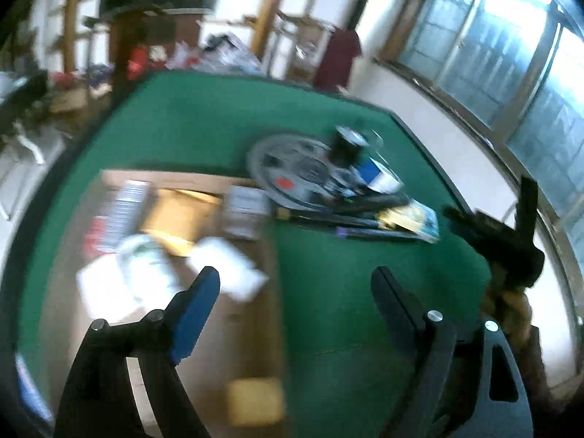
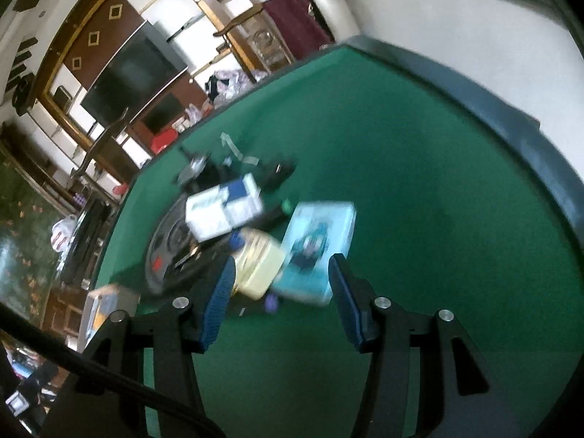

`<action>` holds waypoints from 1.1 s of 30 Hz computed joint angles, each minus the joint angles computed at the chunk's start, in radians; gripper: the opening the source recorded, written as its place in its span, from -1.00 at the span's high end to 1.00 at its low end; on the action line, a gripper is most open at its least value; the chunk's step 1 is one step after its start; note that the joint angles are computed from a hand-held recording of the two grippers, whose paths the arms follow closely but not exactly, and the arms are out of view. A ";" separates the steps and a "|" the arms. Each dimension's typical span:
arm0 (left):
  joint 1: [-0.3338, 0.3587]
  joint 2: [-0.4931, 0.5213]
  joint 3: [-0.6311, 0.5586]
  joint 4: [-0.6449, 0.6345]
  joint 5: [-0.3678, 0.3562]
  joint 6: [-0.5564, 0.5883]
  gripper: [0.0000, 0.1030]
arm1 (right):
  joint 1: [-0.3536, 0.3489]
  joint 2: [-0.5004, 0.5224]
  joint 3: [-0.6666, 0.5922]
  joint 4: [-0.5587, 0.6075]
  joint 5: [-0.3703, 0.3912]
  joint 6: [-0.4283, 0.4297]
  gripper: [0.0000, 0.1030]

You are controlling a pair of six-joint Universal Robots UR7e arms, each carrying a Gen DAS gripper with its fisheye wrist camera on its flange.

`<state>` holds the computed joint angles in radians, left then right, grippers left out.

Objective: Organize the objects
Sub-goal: 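Grasp a black marker with the left tool while the right reaches toward another marker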

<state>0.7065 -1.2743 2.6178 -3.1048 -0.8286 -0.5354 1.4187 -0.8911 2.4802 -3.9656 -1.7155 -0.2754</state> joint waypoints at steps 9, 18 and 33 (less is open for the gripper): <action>0.114 0.374 -0.361 0.092 0.063 0.243 -0.56 | -0.085 -0.043 0.000 0.063 0.082 -0.015 0.00; 0.254 0.450 -0.554 0.299 -0.071 0.190 -0.59 | -0.106 -0.084 -0.001 0.121 0.133 0.009 -0.14; 0.117 0.404 -0.346 0.252 -0.252 0.192 -0.58 | -0.100 -0.072 -0.014 0.180 0.100 0.014 -0.14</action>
